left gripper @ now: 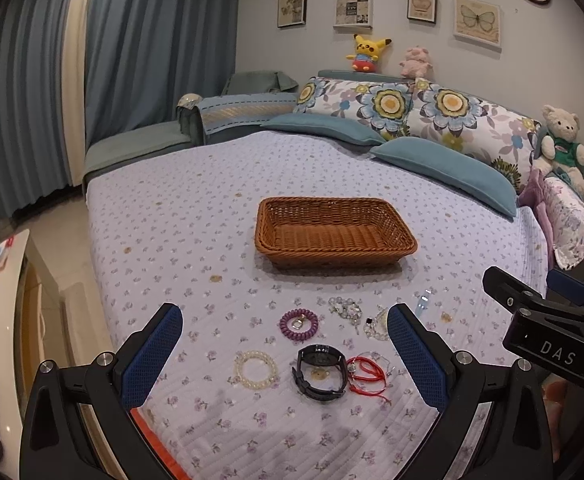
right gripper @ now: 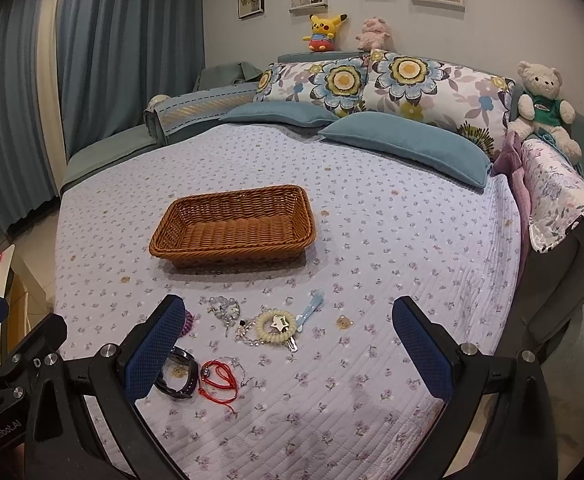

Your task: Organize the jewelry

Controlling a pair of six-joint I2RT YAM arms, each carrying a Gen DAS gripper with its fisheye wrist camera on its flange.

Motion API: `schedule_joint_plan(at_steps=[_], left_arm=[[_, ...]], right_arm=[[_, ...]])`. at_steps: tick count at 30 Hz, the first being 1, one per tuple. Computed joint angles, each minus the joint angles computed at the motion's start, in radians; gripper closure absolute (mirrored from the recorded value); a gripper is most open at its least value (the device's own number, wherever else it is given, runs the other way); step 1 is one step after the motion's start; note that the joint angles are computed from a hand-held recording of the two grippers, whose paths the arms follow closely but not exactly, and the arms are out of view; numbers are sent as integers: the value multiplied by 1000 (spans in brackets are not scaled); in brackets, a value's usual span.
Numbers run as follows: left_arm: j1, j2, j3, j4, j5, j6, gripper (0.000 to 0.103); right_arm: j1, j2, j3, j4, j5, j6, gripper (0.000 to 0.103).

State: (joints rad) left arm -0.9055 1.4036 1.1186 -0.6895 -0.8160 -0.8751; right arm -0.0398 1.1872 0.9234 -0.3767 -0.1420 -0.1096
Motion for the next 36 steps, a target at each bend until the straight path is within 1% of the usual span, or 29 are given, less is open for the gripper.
schedule_joint_plan(at_steps=[4, 20, 22, 24, 27, 30, 32, 34, 36], left_arm=[[10, -4, -9, 15, 23, 1, 1], [33, -13, -34, 30, 40, -5, 1], [44, -21, -44, 38, 68, -10, 1], [62, -40, -70, 72, 105, -9, 1], [83, -48, -98, 89, 120, -11, 1], [113, -65, -142, 110, 121, 13, 1], [148, -93, -188, 139, 137, 30, 1], [196, -131, -247, 185, 177, 53, 1], [244, -172, -317, 243, 227, 84, 1]], right_arm=[[4, -6, -7, 11, 12, -8, 0], [-5, 14, 4, -2, 0, -12, 0], [1, 17, -2, 6, 9, -15, 0], [7, 20, -8, 15, 21, -18, 0], [10, 26, -13, 19, 23, -22, 0], [12, 35, -30, 56, 31, -39, 0], [-2, 35, -65, 120, 11, -67, 0], [-16, 52, -85, 169, -5, -88, 0], [-40, 84, -99, 207, -45, -115, 0]])
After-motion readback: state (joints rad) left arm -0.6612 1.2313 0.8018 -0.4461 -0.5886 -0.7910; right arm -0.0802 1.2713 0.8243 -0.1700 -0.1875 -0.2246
